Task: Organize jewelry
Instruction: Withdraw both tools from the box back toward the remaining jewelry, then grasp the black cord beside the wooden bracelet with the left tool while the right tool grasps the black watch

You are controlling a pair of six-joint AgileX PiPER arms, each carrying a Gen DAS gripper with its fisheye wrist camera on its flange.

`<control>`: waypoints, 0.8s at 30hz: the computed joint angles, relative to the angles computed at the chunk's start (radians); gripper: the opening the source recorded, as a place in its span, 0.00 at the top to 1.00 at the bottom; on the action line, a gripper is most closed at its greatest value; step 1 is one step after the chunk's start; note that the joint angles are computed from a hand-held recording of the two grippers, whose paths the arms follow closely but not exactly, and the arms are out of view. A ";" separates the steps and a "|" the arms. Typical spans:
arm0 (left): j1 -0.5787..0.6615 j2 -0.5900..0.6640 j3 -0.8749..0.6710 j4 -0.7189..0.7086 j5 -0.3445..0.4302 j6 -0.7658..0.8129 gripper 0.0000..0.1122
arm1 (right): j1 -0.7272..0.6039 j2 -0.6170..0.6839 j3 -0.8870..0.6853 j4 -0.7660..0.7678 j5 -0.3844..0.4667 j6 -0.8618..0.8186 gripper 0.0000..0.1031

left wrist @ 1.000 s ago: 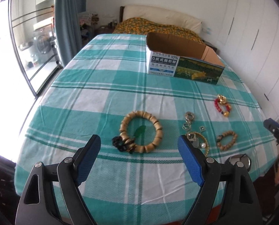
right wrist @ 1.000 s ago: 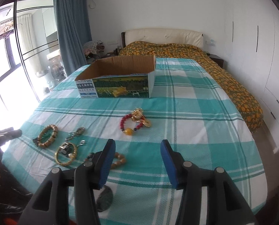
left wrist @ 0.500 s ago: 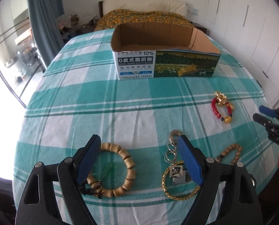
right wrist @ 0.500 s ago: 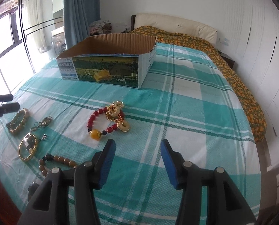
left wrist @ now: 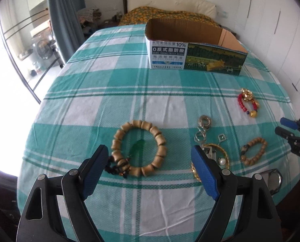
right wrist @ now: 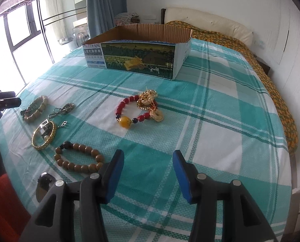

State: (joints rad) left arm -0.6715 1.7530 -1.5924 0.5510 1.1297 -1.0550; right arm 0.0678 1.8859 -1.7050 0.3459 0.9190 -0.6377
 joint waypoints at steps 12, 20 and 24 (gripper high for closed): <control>-0.228 -0.300 0.474 0.285 -0.110 -0.453 0.20 | 0.094 -0.516 0.577 0.063 -0.230 0.116 0.50; -0.106 -0.408 0.615 0.187 -0.241 -0.498 0.19 | 0.216 -0.591 0.703 -0.129 -0.316 0.368 0.44; -0.115 -0.420 0.643 0.194 -0.232 -0.500 0.19 | 0.173 -0.549 0.682 -0.070 -0.302 0.381 0.44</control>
